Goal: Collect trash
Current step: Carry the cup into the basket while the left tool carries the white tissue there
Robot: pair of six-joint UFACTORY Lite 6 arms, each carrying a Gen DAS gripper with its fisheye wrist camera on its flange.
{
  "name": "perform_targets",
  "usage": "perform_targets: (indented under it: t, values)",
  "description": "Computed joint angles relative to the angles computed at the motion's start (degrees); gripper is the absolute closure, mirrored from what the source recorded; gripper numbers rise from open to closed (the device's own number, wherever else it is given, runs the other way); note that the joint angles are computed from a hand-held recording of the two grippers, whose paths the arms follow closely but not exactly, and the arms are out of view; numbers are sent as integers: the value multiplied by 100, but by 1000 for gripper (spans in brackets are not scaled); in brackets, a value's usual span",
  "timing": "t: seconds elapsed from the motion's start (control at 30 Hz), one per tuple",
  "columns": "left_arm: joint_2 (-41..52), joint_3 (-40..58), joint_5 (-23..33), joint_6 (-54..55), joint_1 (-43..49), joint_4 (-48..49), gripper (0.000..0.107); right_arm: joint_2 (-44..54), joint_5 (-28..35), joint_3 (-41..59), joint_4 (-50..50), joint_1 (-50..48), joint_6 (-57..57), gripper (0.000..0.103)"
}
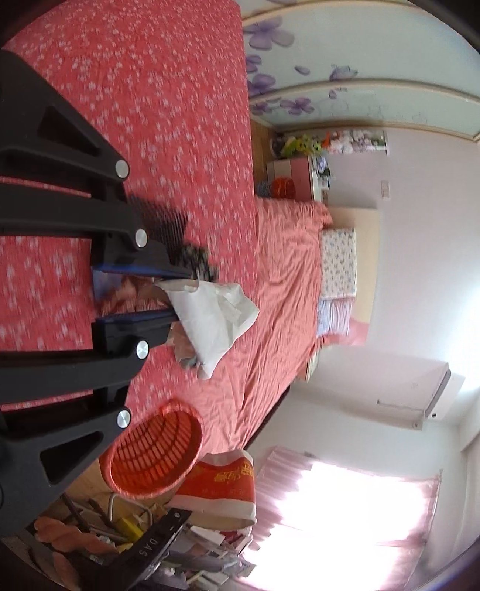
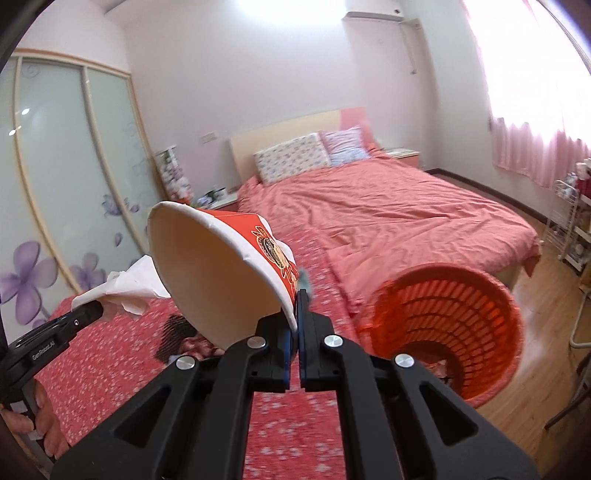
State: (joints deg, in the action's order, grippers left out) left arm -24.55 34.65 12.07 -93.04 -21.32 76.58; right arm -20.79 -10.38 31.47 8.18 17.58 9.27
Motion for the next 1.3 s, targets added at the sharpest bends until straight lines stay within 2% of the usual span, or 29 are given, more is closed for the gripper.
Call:
perform_targets:
  t: [0.13,0.33,0.47,0.6,0.7,0.83,1.03,1.17,1.2,1.23,1.27,1.3]
  values:
    - [801,604,292,-1176,-840,912,90,-147,19,-134,-1916,-743,1771,100]
    - [2148,1618,435,-2137,-1592,1711,90,147,-455,-192,-4232,-1979,3791,100]
    - [3090,2313,320,-2778,-1879,2272,90,765,-903,-16,-4756,-2656,4140,100]
    - [4144,3255,180,-2807,-2091,2234,90,1362,-1240,209,-5063,-3174,4302,100]
    - [4922,4058,21,-2297,-2150,1736,90,1736,-1404,426,-5402,-3474,4575,100]
    - [5854,5130,-102,-958,-2208,434,90,2259,-1517,732,-5480,-3699,4672,100]
    - [7063,6562,-63,1505,-2211,-1978,90,2721,-1458,1018,-5475,-3796,4692,100]
    - [7510,7122,104,2470,-2196,-2887,86,2952,-1507,1198,-5995,-3909,5121,97]
    - [7614,7245,174,2616,-2185,-3034,82,2992,-1529,1225,-6139,-3929,5248,89]
    - [7667,7329,194,2809,-2175,-3230,75,3022,-1550,1249,-6281,-3948,5374,76]
    - [7703,7355,207,2858,-2156,-3289,68,3021,-1572,1243,-6362,-3975,5438,70]
    - [7745,7409,228,2880,-2145,-3310,66,2979,-1562,1192,-6283,-3967,5365,62]
